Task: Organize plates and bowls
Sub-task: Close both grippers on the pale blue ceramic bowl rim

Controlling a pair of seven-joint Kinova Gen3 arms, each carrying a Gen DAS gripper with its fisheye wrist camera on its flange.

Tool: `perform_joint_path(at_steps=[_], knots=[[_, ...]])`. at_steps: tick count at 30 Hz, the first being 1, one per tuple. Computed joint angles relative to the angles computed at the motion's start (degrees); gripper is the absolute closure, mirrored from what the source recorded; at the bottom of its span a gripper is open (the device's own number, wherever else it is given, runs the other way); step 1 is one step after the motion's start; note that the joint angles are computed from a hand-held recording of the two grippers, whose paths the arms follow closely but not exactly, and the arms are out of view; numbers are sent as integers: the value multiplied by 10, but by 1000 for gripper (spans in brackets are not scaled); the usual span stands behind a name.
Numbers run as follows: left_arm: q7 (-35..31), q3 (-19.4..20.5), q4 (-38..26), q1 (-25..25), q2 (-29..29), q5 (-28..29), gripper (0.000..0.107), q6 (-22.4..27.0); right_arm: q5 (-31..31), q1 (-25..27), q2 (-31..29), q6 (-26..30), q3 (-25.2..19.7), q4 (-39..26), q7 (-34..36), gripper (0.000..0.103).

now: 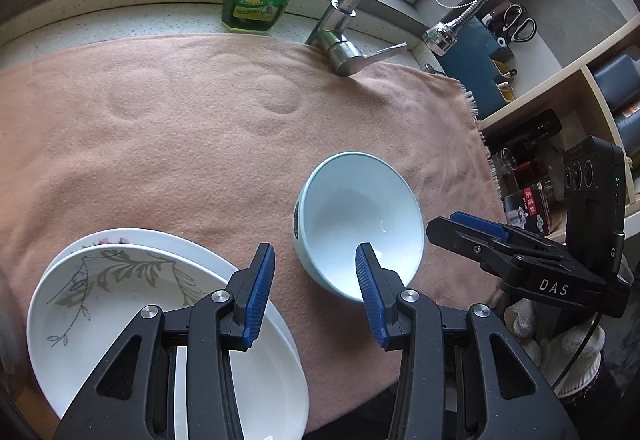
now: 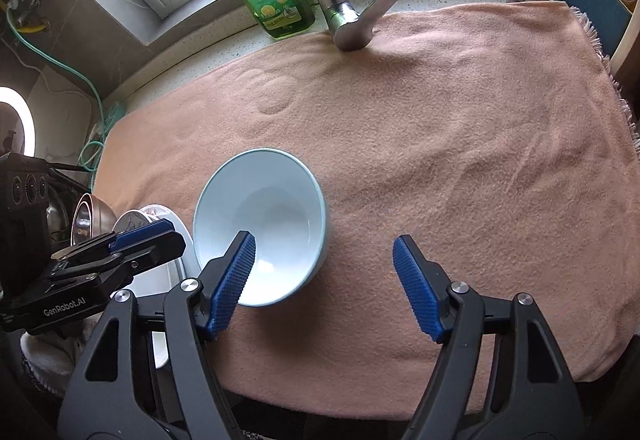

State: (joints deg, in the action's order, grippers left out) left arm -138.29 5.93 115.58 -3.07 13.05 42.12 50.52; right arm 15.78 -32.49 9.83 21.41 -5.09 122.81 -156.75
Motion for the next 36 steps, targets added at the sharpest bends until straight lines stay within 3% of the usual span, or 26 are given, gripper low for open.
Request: perform_joint_path(at_steps=[7,13,15,18,29,36], knots=[[14,5,-8,5,19,-2,71,-4,-98,55,18,-30,-27,9,103,60],[23,11,-12,9,29,-11,90,-11,-146,64,29,-39,-28,8,155,74],[24,13,-13,11,30,-15,91,-15,-160,67,33,-41,-30,6,168,83],[23,16,-13,12,29,-16,94,-17,-179,71,36,-45,-31,6,187,89],[18,15,-8,3,22,-7,94,-14,-141,24,30,-14,3,-16,144,91],[-13,0,3,-17,-9,20,94,4,-111,10,13,3,-2,-34,109,91]])
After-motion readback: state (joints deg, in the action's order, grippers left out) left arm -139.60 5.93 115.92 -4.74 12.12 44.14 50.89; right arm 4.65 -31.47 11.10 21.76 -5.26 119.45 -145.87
